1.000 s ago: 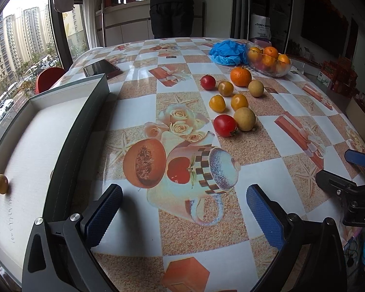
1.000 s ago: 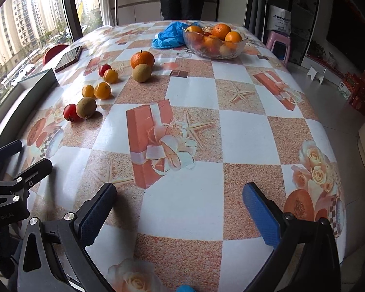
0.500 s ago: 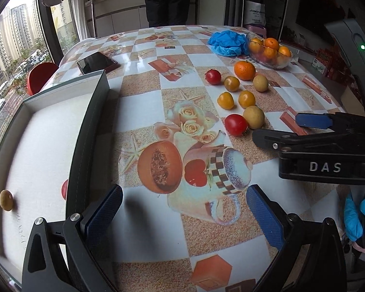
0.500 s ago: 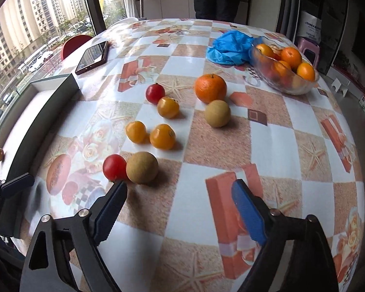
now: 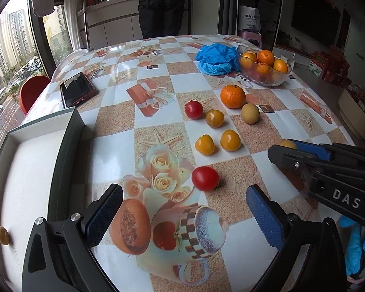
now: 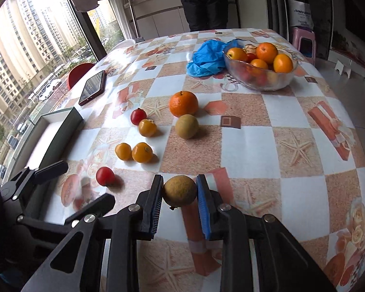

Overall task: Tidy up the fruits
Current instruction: 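Grasp brown round fruit with right gripper while left gripper grasps red tomato, then carry both fruits into the white tray and open both grippers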

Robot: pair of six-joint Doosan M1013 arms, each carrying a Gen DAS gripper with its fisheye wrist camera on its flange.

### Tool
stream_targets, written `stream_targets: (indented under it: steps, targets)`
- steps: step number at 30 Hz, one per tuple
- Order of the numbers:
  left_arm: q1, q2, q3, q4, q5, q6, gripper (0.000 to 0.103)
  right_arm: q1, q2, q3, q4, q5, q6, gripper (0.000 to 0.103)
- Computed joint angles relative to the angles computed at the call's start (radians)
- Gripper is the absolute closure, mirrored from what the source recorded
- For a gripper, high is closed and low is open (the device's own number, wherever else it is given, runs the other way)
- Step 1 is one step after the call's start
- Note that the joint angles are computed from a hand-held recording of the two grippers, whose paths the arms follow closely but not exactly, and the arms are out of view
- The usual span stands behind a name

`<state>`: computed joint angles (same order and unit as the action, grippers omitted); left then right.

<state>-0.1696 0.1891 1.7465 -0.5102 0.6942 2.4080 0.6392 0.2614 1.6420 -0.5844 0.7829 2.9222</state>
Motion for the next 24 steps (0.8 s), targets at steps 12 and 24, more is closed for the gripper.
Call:
stream_targets:
  steps: [12, 24]
  targets:
    - [-0.015, 0.030, -0.025, -0.011, 0.022, -0.049, 0.076, 0.018, -0.047, 0.053, -0.020, -0.008, 0.080, 0.073]
    - [0.143, -0.033, -0.028, -0.281, 0.131, 0.095, 0.076, 0.055, 0.021, -0.085, 0.020, -0.009, -0.037, 0.073]
